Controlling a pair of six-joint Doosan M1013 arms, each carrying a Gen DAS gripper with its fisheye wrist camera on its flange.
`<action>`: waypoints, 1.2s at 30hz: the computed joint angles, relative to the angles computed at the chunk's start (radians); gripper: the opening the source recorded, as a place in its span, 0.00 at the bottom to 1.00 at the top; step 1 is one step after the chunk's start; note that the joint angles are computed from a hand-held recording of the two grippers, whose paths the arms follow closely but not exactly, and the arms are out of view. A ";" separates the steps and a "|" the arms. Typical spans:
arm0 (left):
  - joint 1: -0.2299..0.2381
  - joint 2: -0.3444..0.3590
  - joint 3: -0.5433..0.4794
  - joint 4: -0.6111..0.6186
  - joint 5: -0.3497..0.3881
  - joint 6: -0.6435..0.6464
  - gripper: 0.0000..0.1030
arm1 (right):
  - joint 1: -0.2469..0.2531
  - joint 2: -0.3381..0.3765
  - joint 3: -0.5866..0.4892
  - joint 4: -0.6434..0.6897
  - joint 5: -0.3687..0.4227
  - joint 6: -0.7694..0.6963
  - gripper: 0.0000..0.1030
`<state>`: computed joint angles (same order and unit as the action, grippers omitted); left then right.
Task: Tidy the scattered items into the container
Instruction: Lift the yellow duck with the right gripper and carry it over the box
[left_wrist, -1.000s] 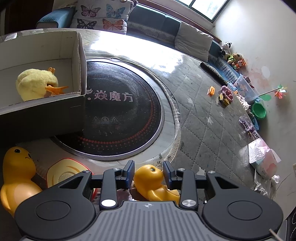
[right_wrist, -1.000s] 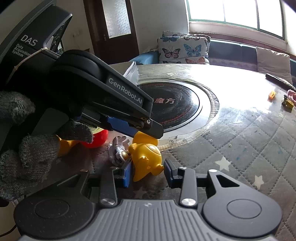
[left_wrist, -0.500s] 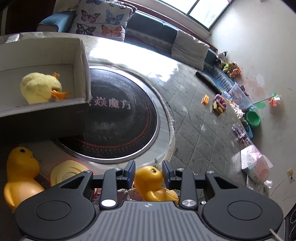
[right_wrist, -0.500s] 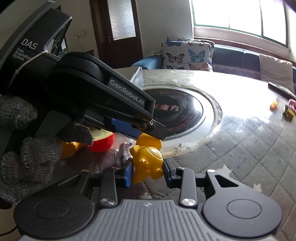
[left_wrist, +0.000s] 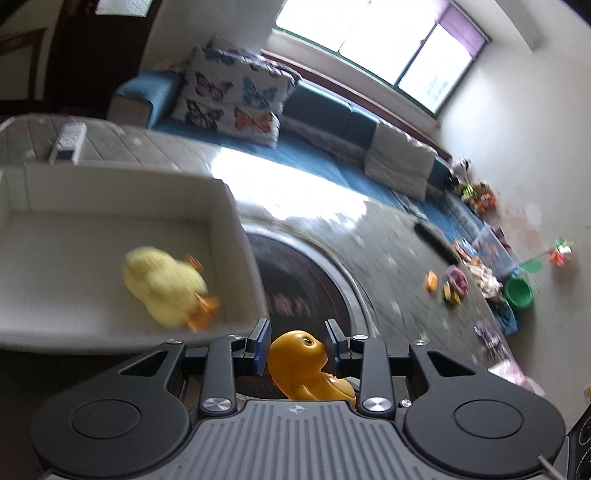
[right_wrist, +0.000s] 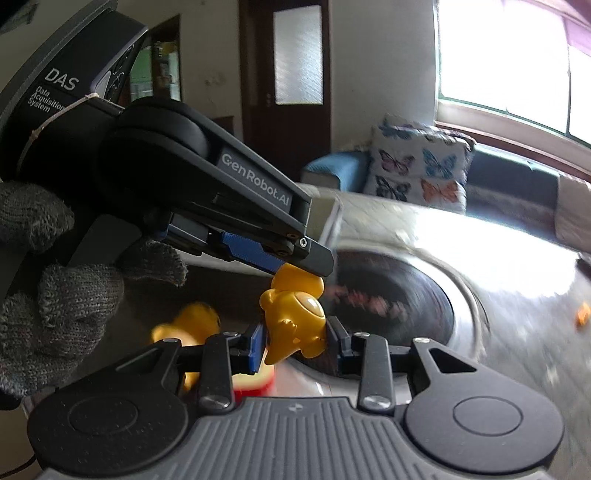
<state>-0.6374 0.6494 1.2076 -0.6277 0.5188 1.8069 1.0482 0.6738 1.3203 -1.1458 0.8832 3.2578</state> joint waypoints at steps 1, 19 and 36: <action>0.005 0.001 -0.005 0.003 -0.008 -0.005 0.33 | -0.006 0.005 -0.012 -0.007 -0.008 -0.012 0.32; 0.092 0.047 -0.060 0.201 -0.035 -0.308 0.28 | -0.107 0.149 -0.240 0.145 -0.239 -0.388 0.32; 0.095 0.054 -0.058 0.227 -0.011 -0.359 0.27 | -0.101 0.165 -0.257 0.164 -0.220 -0.388 0.34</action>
<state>-0.5428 0.7036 1.1494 -0.4007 0.5083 1.4484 0.9470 0.8392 1.0635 -0.9823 0.6628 2.8700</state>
